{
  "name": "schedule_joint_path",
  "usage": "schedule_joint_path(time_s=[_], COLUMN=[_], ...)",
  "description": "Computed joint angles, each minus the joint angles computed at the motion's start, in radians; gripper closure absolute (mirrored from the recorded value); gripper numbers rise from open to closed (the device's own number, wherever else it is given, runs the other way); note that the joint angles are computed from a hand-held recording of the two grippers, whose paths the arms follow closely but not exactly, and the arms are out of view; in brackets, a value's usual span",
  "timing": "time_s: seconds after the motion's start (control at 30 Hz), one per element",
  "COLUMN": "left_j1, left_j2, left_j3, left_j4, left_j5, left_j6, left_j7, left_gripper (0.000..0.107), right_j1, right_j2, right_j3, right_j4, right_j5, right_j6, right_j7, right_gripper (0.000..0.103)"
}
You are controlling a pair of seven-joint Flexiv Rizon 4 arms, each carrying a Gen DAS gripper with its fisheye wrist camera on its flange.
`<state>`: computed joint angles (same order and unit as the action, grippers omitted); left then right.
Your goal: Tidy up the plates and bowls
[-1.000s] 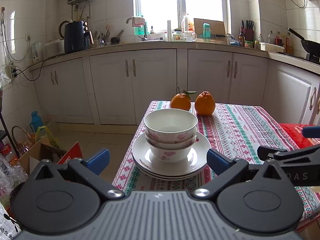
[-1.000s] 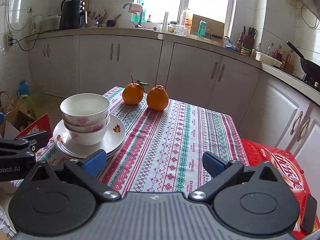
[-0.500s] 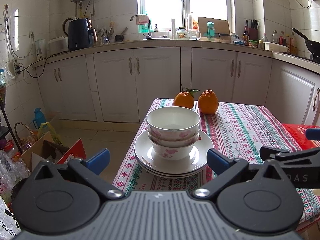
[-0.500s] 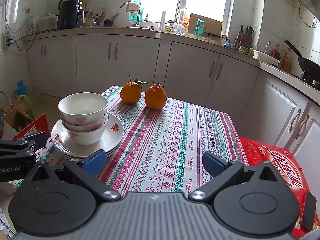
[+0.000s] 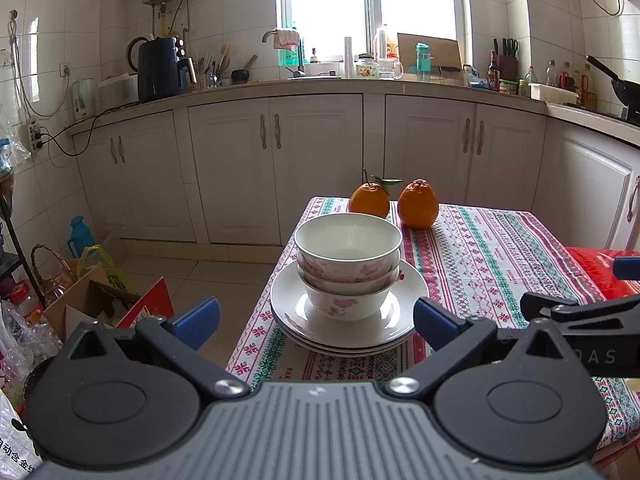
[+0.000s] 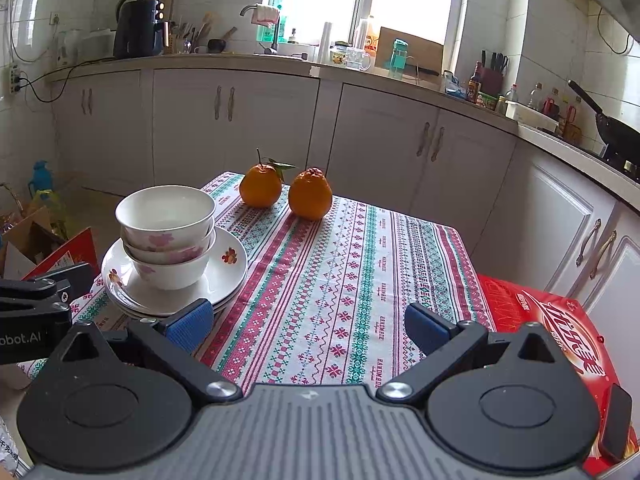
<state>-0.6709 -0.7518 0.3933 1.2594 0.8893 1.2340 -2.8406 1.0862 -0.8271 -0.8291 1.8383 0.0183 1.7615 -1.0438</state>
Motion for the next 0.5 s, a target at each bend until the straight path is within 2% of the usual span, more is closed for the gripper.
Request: schedule_joint_path(time_s=[0.5], left_j1=[0.004], left_j2=[-0.002], left_j3=[-0.007], left_j4=[-0.001], left_j5=[-0.006], left_j6=[-0.006], left_j7=[0.006], left_gripper=[0.004], right_j1=[-0.005], right_j2=[0.002], right_j3=[0.004], right_j4=[-0.003], right_j5=[-0.010], right_j6=[-0.008], right_j7=[0.008], right_gripper=[0.000])
